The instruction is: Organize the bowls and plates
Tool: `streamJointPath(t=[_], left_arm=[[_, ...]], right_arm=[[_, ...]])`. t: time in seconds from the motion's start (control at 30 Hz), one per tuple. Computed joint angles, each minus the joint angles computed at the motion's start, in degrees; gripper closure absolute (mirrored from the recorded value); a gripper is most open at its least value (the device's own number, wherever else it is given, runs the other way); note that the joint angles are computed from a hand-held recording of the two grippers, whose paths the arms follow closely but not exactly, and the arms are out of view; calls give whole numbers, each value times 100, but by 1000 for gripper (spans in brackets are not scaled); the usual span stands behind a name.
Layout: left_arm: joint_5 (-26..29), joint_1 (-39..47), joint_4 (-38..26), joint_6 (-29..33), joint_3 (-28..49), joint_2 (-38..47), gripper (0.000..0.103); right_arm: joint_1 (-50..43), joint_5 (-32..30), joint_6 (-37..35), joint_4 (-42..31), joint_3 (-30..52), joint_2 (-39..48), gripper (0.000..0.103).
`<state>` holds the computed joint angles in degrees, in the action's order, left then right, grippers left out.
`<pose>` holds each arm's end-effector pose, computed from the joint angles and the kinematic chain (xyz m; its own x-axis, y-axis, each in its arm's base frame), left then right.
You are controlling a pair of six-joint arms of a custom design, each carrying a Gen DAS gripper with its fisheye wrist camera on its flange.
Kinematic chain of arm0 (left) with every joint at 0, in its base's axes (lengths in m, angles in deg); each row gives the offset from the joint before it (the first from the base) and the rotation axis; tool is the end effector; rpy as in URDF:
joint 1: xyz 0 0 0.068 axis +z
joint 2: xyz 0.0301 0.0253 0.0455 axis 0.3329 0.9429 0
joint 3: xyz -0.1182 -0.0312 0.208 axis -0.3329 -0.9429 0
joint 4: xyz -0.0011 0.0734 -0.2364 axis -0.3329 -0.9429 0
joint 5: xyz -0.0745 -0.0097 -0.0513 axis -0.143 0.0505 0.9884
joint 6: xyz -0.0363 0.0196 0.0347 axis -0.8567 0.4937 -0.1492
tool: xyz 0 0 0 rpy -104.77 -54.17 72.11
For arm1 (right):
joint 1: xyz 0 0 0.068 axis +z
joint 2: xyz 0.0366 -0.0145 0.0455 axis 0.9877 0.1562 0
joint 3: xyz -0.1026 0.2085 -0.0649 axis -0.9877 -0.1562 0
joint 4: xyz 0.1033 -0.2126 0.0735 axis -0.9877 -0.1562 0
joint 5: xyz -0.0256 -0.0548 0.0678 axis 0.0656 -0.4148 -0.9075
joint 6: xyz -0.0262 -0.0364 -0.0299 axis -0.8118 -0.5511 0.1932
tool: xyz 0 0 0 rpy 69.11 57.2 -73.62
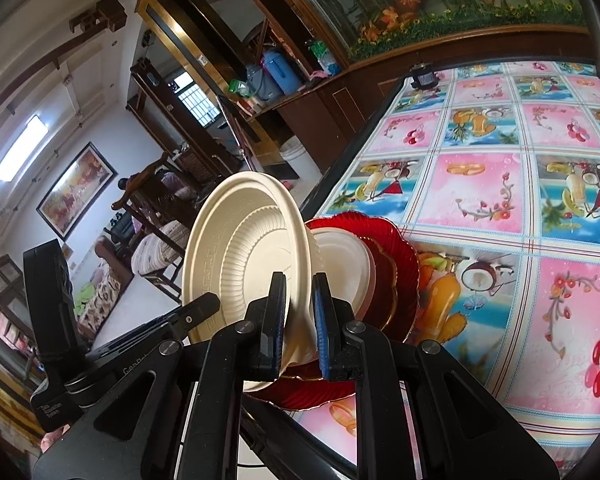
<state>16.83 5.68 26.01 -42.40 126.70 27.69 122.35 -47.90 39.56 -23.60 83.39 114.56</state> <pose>0.3295 -0.0849 0.2775 -0.7300 0.0738 -0.6795 0.2381 0.9593 -0.1516 0.2902 0.2434 0.2341 -0.6029 0.4311 -0.6713 -0.0355 0.8261 0.5624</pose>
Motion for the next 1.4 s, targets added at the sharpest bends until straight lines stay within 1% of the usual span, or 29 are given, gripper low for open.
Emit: streamJointPath(t=[0.7,0.9,1.0,1.13,1.2,1.33,1.4], left_arm=[[-215,-88,100,-21,-13,137,89],[-218,-102,95,-44,8,151,89],[-136,-56,49,-40,74,195,89],[-8,19,-197,43,415,289,89],[177,108,-514,141,874,461,89],[300,161,-1090,493,1788,773,89],[329,179,-1264,668,2036,836,89]], right_arm=[[-66,-244,173,61,-55,72,90],[-72,-249,188,105,-79,79,90],[-85,-268,184,133,-91,73,90],[-160,-403,218,97,-14,41,90],[-221,-507,264,-42,146,52,90],[-395,-811,433,-545,690,90,90],[-475,-993,576,-695,843,121,90]])
